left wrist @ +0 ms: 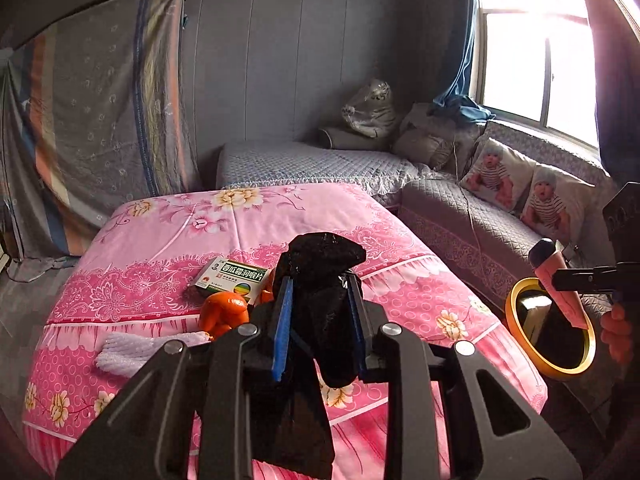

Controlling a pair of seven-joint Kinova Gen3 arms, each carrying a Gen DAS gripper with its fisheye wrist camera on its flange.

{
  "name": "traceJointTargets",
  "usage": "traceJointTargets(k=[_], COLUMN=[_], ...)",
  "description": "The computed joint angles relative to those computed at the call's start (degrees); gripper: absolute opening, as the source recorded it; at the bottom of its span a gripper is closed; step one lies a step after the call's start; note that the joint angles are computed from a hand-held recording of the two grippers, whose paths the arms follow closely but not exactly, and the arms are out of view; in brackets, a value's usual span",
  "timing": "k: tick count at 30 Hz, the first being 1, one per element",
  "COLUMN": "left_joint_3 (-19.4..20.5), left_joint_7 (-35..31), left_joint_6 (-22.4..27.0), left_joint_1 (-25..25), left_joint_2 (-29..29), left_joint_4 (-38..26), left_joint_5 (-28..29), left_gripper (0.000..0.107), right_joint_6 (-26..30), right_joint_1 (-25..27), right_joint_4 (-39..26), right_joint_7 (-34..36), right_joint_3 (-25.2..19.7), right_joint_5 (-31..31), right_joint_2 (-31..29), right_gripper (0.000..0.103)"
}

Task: Collect trash
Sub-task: 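Carry the lotion tube and black bag with both tools over the yellow bin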

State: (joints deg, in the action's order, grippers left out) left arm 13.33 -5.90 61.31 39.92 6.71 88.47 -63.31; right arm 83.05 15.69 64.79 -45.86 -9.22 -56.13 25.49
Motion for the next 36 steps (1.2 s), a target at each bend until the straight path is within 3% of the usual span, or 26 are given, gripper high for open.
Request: traceJointTargets(k=[8,16,23,36], left_joint_3=[0.5,-2.5,-5.8,-10.6], left_joint_7=[-2.0,-8.2,-14.5,-28.0], left_joint_6=[2.9,1.0,-2.5,-8.4], left_joint_1=[5.8,11.0,13.8,15.6], left_joint_2=[3.7,8.2,12.1,20.3], left_joint_4=[-8.0,-15.7,-22.0,-34.9], left_joint_5=[-3.3,-3.6,-1.3,8.4], left_gripper=[0.023,0.023,0.024,0.024], right_joint_6=[-1.4,-3.4,-5.3,-10.0], right_joint_1=[3.7,6.9,10.0,14.5], right_joint_4=[4.2,6.3,7.7,9.8], right_joint_7=[3.1,4.2,4.8,4.4], right_joint_3=[2.1,4.7,6.2,7.6], right_joint_5=[-2.8,-4.7,-6.4,-7.0], right_joint_2=[-3.9,-5.3,-5.5,-4.5], right_gripper=[0.04,0.04,0.04,0.04])
